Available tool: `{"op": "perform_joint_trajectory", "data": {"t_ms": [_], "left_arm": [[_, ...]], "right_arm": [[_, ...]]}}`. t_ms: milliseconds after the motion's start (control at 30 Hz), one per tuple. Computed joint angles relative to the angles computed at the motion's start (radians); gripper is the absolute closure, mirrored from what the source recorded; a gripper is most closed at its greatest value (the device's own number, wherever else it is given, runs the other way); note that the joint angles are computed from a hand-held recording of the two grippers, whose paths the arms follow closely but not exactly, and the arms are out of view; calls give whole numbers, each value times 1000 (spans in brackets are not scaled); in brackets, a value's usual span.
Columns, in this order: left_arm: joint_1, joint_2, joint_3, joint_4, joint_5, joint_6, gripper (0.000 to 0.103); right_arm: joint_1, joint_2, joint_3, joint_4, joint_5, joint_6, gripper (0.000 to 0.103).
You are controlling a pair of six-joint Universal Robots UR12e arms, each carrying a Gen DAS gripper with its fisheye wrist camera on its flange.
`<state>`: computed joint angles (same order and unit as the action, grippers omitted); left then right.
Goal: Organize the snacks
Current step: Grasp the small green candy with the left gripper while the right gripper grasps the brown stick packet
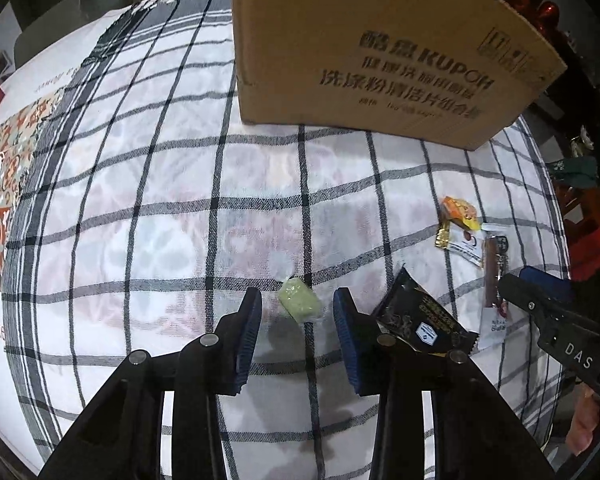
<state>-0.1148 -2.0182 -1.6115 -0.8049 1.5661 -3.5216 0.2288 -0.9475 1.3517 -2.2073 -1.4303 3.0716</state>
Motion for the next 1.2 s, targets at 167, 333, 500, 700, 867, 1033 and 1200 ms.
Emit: {"op": "perform_joint_trajectory", "data": {"t_ms": [167, 333, 500, 700, 867, 1033, 1200], "left_arm": [[-3, -17, 13, -22, 14, -10, 67], [-3, -28, 20, -28, 26, -17, 68], [-4, -37, 32, -33, 30, -16, 74], [0, -35, 29, -30, 23, -11, 80], [-1, -23, 15, -22, 24, 2, 80], [-5, -7, 2, -11, 28, 12, 81], [-12, 8, -5, 8, 36, 34, 81]], "right_arm": [[-2, 9, -8, 22, 6, 9, 71], [1, 18, -17, 31, -5, 12, 71], [-2, 21, -17, 37, -13, 17, 72], [0, 26, -22, 36, -17, 9, 78], [-1, 23, -16, 30, -14, 10, 81], [1, 8, -4, 35, -5, 2, 81], [-3, -17, 19, 19, 13, -15, 81]]}}
